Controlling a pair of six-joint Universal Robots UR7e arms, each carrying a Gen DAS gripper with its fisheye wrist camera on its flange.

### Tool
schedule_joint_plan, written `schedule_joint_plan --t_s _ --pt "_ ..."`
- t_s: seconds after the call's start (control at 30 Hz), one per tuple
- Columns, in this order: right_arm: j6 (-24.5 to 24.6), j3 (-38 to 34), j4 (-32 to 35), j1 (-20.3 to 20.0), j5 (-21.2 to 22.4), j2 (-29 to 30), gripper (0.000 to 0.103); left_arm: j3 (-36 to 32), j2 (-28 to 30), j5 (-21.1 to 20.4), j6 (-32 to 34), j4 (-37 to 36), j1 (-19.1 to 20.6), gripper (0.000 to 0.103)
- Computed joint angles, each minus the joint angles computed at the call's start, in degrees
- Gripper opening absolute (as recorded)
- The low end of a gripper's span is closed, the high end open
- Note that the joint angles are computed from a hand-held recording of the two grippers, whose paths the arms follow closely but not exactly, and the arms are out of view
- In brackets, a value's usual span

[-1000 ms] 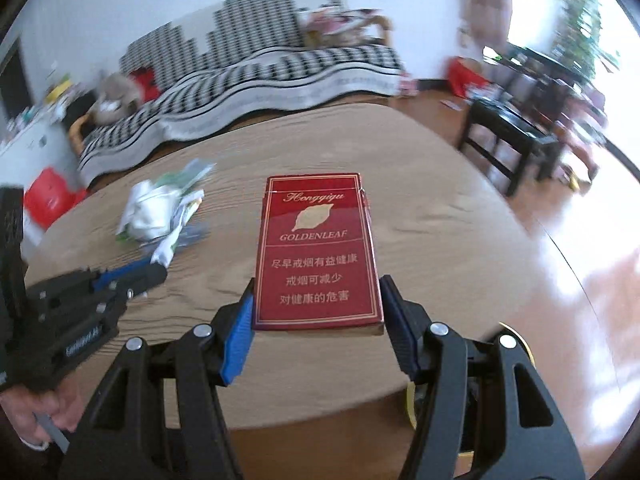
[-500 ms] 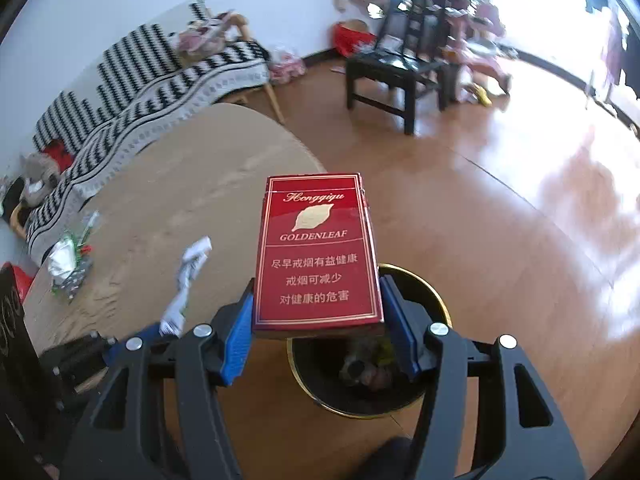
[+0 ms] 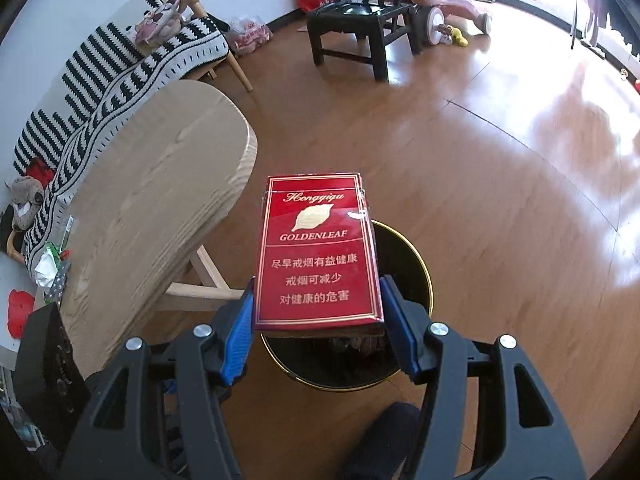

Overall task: Collect trash
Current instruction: 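Carry paper strip and red box over the bin and open both tools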

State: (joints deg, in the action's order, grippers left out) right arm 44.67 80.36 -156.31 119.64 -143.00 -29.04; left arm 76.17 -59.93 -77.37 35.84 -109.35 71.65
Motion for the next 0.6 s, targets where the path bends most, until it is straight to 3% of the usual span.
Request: schedule_joint_plan --t_s 0.6 --pt "-0.18 -0.01 -0.42 -0.32 0.47 -0.18 0.058 -0.09 0.83 0.04 -0.33 -0.41 0.01 0.013"
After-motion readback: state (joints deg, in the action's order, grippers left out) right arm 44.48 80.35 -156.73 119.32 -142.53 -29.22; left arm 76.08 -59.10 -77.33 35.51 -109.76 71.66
